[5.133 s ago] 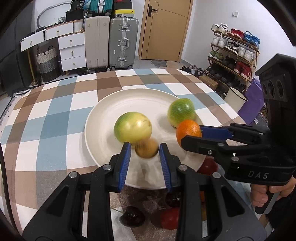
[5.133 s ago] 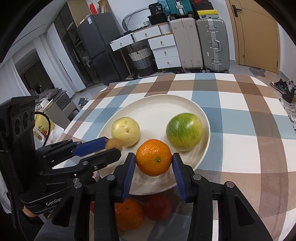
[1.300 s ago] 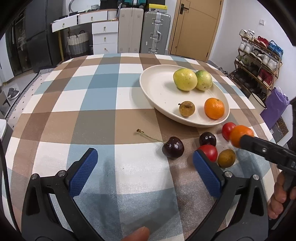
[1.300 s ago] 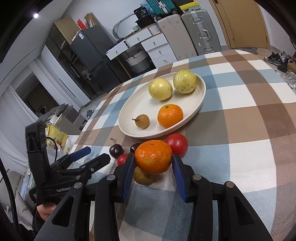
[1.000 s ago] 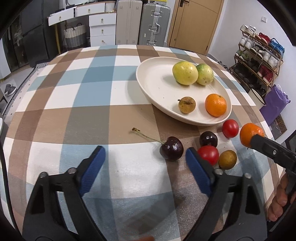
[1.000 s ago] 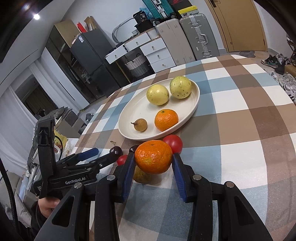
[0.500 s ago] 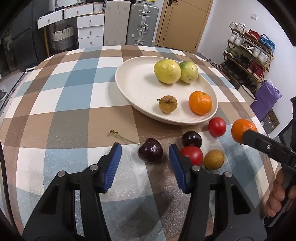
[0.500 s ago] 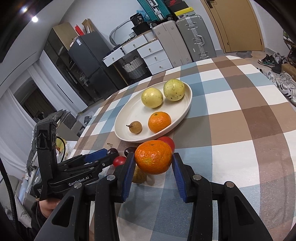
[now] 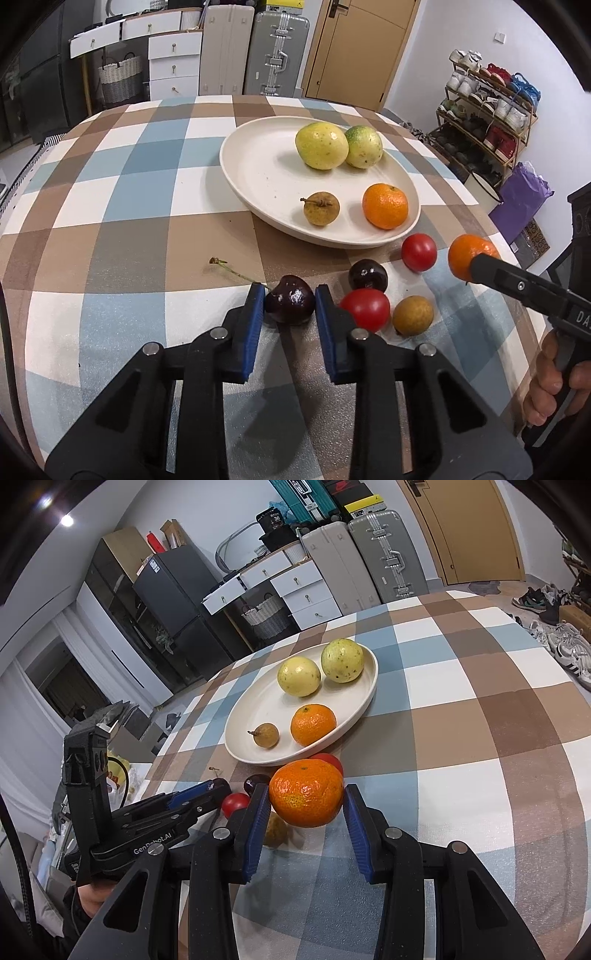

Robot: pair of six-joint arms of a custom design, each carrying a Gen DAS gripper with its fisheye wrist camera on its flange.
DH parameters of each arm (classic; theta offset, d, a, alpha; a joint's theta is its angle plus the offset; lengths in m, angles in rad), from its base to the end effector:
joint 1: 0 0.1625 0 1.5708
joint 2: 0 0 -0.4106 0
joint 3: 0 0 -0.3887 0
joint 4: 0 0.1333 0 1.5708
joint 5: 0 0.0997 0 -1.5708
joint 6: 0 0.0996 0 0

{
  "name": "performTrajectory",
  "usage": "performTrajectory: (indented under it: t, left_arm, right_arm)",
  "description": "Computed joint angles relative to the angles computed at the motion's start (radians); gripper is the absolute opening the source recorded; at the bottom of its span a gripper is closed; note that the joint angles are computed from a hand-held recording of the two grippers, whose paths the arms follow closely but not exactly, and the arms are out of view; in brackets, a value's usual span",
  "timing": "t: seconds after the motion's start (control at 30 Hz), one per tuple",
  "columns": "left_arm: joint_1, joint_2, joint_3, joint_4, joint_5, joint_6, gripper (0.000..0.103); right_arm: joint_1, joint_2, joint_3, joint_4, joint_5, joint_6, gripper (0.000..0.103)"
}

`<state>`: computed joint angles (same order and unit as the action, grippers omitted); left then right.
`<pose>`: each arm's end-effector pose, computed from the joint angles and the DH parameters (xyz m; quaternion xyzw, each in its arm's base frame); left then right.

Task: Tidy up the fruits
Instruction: 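Grasp the dark cherry with the left gripper while the right holds the orange aloft, then carry the orange and cherry onto the plate and open both grippers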

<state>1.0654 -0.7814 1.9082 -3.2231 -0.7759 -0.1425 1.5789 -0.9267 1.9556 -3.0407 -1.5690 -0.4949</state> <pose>-0.1018 -0.6062 0.0903 0.0618 0.8939 -0.3460 0.2781 0.1382 -0.5786 0.1103 0.2430 -0.9450 0.2125 0.0519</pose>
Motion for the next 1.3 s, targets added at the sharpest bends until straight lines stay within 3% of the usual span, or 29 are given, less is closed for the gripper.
performTrajectory:
  t: [0.6,1.3]
  left_arm:
    - [-0.061,-0.037,0.028,-0.099,0.034,0.078,0.025]
    - [-0.073,-0.027,-0.083,-0.187,0.074,0.239,0.025]
  right_arm:
    - [0.013,-0.002,-0.035,-0.001,0.028,-0.034,0.041]
    - [0.052,0.062,-0.160,0.038,0.053,-0.088,0.041]
